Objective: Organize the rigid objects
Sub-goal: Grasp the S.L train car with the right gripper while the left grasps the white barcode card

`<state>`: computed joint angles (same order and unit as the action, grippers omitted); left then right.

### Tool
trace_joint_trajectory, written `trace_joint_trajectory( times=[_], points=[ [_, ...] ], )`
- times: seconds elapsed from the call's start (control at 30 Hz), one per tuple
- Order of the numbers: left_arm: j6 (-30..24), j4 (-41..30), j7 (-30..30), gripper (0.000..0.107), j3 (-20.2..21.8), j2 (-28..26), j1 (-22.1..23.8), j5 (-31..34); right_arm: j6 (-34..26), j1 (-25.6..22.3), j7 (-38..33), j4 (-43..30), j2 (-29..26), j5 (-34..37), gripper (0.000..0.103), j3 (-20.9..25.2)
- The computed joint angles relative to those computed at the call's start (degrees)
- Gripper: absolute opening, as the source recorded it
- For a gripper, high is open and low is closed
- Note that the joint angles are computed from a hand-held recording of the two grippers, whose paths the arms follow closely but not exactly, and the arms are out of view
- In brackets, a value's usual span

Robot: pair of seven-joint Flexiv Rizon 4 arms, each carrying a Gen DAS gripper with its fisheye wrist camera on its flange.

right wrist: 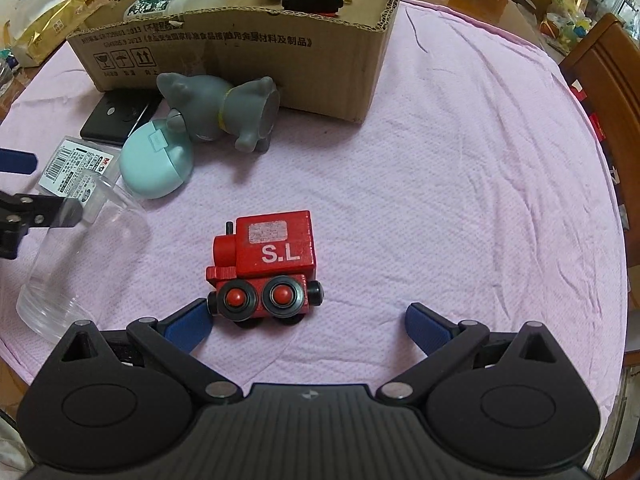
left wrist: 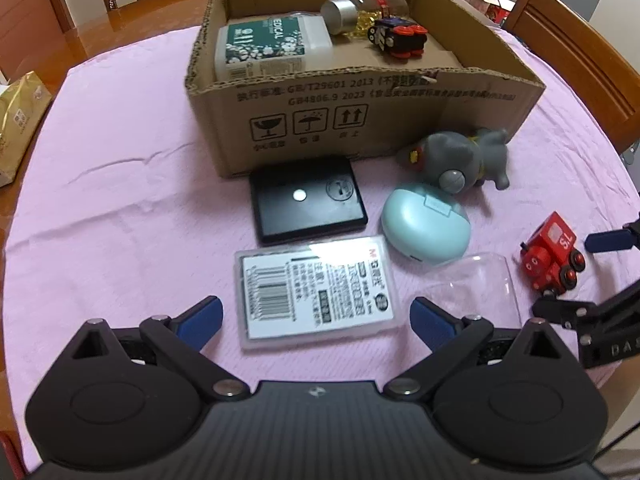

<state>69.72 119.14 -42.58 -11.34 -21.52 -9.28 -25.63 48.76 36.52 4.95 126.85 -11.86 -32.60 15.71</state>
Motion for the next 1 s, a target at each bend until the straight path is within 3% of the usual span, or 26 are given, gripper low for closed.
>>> trace_joint_trajectory(
  times=[0.37,0.67,1.0],
  points=[
    [2.85,-0.33,-1.05,0.102,1.12,-1.55,0.35,4.49,0.09,0.12,1.01,0.43,0.22,-1.09,0.103,-0.06],
    [6.43,1.71,5.81,0.102,-3.71,-1.97,4.98,-0.45,0.54,0.39,2.73,1.19,0.39,-3.54,0.103,-0.18],
    [4.64,0.18,8.91,0.099,-3.99,-2.42,4.02,-1.72,0.74,0.48,3.88,1.72,0.53,-5.25,0.103,-0.27]
  ],
)
